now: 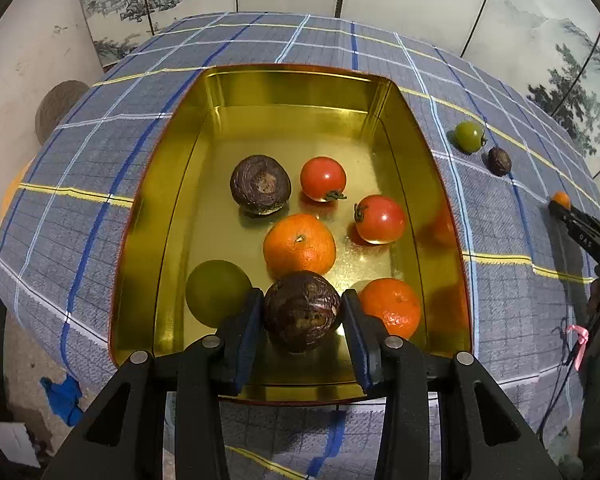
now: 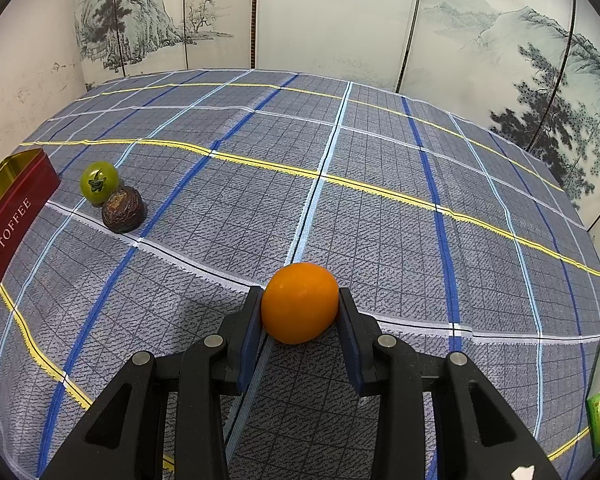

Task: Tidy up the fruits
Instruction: 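Carry the brown fruit with the left gripper into the tin and release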

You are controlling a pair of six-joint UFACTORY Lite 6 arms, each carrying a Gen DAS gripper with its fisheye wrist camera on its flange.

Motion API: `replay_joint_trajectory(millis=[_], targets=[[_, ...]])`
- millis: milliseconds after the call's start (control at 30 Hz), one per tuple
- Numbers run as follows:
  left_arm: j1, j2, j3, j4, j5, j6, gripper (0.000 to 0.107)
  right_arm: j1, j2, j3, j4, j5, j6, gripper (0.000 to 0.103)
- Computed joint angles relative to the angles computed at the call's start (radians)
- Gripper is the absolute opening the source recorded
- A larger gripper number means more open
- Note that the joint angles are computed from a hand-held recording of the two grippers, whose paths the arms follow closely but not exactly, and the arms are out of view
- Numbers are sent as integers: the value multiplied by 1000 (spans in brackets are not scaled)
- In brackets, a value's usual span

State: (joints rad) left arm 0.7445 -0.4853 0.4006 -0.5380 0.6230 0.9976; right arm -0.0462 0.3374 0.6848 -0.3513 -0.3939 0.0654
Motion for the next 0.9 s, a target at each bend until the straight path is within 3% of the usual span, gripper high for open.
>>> replay_joint_trajectory(millis=[667, 900], targets=[[-44, 10, -9, 15, -44, -30, 42, -1, -3, -1, -6, 2, 6, 33], [-36, -24, -1, -21, -21, 4, 51, 0, -1, 0, 0, 1, 1, 34]])
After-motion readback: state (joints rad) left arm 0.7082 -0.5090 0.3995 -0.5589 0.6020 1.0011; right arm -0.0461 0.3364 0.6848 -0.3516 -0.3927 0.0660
